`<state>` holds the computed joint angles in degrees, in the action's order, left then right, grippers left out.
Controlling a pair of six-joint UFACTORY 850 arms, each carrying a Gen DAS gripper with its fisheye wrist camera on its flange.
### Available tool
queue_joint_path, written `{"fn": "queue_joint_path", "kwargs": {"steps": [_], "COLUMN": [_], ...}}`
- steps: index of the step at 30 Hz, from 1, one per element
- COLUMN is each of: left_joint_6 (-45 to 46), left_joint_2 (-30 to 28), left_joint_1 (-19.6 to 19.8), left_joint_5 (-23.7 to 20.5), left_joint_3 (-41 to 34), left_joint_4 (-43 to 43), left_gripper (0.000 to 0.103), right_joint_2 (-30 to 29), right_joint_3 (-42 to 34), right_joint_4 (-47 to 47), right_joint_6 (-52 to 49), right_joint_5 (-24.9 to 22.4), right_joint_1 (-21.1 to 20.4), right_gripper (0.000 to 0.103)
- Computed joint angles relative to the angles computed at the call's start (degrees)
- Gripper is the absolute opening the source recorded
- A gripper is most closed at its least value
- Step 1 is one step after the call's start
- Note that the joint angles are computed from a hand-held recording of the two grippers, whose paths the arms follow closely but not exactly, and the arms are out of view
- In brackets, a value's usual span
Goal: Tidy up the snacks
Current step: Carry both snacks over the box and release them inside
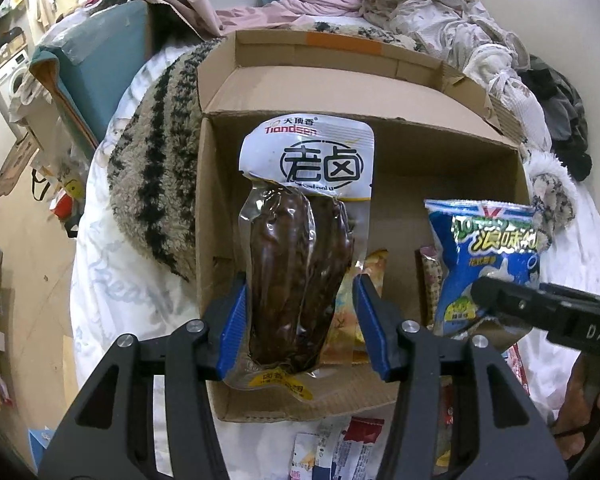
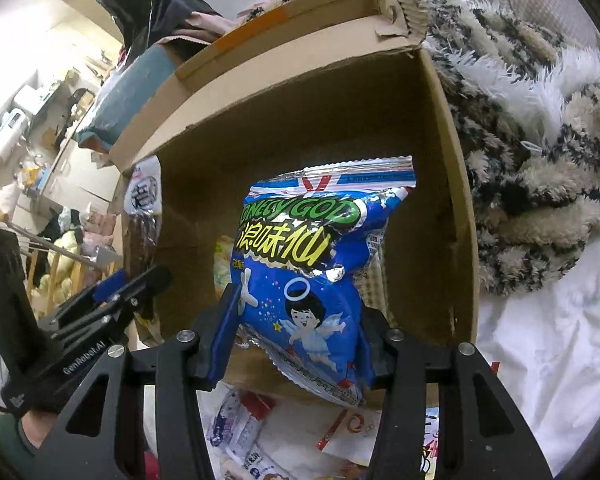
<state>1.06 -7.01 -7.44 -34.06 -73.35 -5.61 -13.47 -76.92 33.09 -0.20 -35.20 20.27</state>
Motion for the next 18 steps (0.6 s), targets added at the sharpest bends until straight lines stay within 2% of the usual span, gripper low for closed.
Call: {"fn": "queue_joint_path", "kwargs": {"steps": [12, 14, 16, 18], "left_joint_6": [0.44, 0.05, 0.38, 1.26], "left_joint_2": [0.0, -0.07, -0.05, 0.03], "left_joint_1": [0.0, -0.04, -0.01, 0.05], "left_joint_5": [0.11, 0.2, 0.28, 0.23], "left_joint_3": [-0.29, -0.41, -0.3, -0.28], "left_joint_4": [-0.26, 0.06, -0.35, -1.13], "left_gripper": [0.049, 0.053, 0.055, 0.057], "right_joint_2": [-1.69, -1.59, -1.68, -1.25], "right_joint_3": [-2.03, -1.76, -1.82, -1.76], "right_joint_4": [-1.96, -1.91, -3.03, -8.46], "right_joint_6": [1.21, 0.95, 2.14, 6.39], "right_joint_5": [-0.21, 0.06, 0.03, 1.43], "right_joint_1": [0.52, 0.59, 0.73, 1.54], "right_gripper": [0.054, 0.054, 0.058, 0.074]}}
